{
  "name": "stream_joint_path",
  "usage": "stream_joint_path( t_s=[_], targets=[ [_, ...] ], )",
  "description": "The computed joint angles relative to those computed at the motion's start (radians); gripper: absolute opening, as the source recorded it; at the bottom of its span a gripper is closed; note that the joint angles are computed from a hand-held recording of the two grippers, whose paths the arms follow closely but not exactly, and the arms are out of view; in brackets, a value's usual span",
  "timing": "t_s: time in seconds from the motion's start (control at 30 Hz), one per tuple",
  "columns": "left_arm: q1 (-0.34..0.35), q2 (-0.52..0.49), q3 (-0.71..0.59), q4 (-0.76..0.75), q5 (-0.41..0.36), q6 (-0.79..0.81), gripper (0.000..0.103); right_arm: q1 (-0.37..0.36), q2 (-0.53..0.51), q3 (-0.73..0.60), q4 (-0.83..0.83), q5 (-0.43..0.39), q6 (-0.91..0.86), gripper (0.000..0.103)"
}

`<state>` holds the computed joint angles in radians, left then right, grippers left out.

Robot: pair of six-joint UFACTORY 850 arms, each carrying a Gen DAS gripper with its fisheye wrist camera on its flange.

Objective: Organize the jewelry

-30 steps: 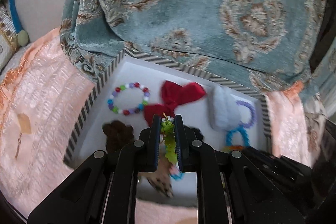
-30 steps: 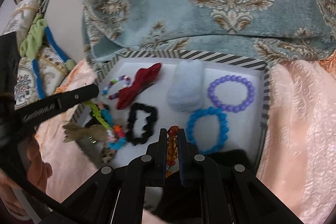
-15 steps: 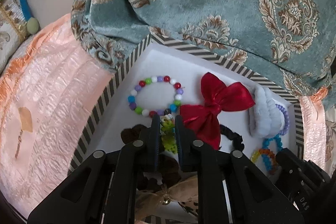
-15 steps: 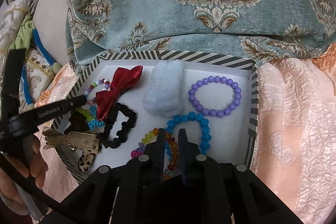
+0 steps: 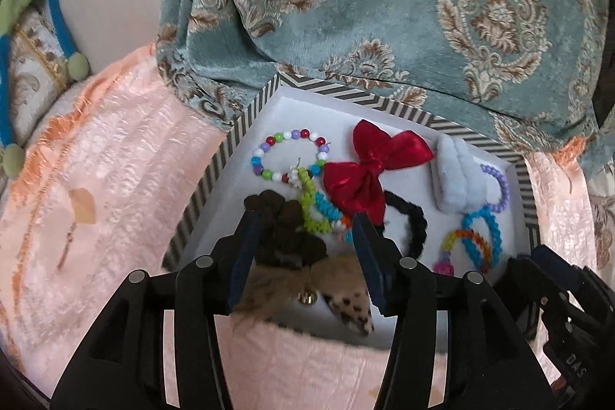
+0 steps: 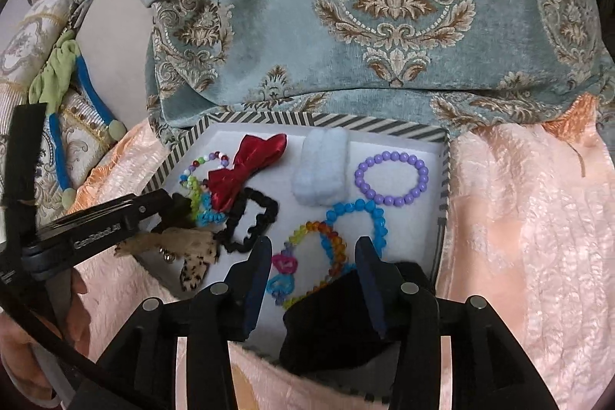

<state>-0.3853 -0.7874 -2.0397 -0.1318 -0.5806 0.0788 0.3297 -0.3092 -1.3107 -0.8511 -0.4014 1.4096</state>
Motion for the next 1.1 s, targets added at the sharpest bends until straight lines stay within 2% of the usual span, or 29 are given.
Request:
stream_joint_path(
  t_s=[0.2,0.4,0.5,0.53,0.9,1.1],
  targets=[
    [-0.01,0.145,0.212,0.062,0.119,-0.012,0.05,0.046,0.04,0.037,-0.086,-0.053,0.102,0.044],
    [-0.009,0.256,0.363,0.031,0.19,0.017,0.05,0.09,0.073,0.056,-0.129,-0.103,0.166,0.046],
    [-0.006,0.293,0.407,0.016,0.21,0.017,0.05,0.116,0.081,0.054,-0.161,-0.139,0.186,0.06],
    [-0.006,0.304,0.418,0.015,0.217,0.016,0.05,0.126,0.084,0.053,-0.181,-0.154,0.2,0.061],
    [-0.007,0.411,0.519,0.072,0.299,-0.049,0.05,0.189,0.112,0.041,-0.235,-0.25,0.254,0.061],
    [-0.012,0.448,0.55,0.12,0.325,-0.091,0.05,0.201,0.126,0.045,-0.25,-0.275,0.278,0.062]
  ],
)
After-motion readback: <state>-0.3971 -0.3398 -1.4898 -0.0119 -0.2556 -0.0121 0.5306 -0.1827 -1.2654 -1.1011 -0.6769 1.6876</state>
